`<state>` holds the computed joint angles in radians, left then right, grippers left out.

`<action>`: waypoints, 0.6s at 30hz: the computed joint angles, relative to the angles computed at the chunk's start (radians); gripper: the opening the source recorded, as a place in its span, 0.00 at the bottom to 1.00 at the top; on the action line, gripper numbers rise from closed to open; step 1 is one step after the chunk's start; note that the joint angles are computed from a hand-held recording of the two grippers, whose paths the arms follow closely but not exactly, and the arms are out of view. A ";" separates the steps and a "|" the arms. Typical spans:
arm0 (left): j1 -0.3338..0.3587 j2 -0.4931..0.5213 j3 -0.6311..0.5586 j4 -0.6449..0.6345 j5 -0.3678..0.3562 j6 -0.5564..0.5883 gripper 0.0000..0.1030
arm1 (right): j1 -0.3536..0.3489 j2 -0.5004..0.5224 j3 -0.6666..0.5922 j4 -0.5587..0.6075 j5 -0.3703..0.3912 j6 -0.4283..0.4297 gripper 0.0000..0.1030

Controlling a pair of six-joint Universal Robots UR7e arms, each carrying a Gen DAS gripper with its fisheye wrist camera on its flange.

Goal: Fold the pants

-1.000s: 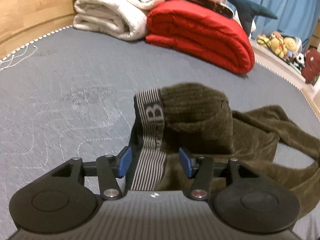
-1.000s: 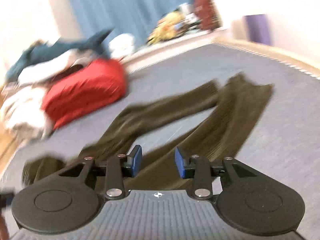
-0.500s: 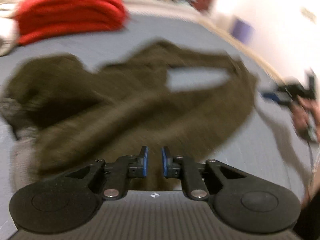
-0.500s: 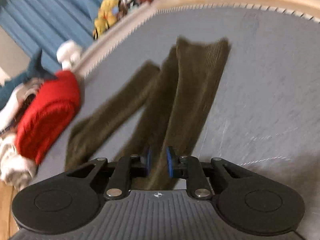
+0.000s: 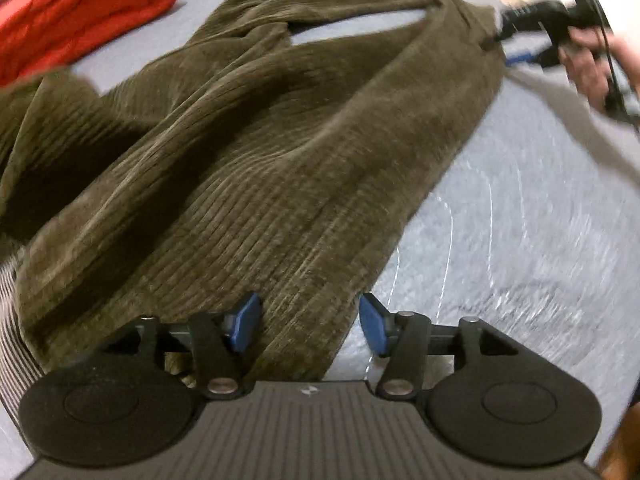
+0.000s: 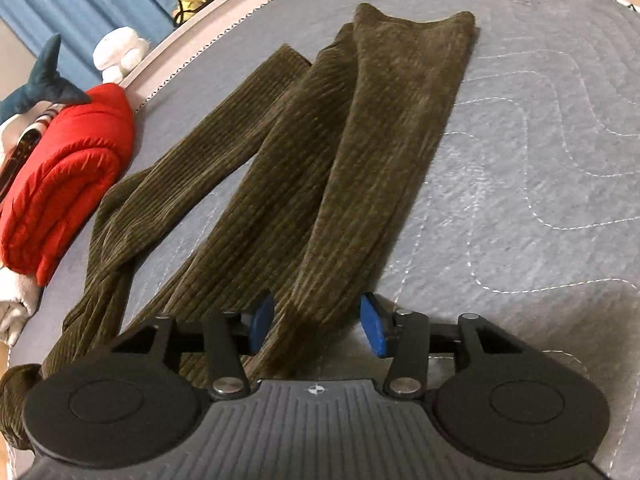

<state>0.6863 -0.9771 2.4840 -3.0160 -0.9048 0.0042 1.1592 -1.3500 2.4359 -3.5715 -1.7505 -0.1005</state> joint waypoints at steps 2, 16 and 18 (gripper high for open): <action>-0.013 0.030 -0.003 -0.026 0.016 0.021 0.53 | 0.009 0.015 -0.008 -0.006 -0.005 -0.022 0.47; -0.072 -0.272 0.103 -0.069 -0.031 -0.056 0.12 | 0.065 -0.151 0.083 -0.020 0.014 -0.177 0.08; -0.109 -0.361 0.126 -0.011 -0.047 -0.086 0.12 | 0.089 -0.222 0.117 0.008 0.009 -0.197 0.07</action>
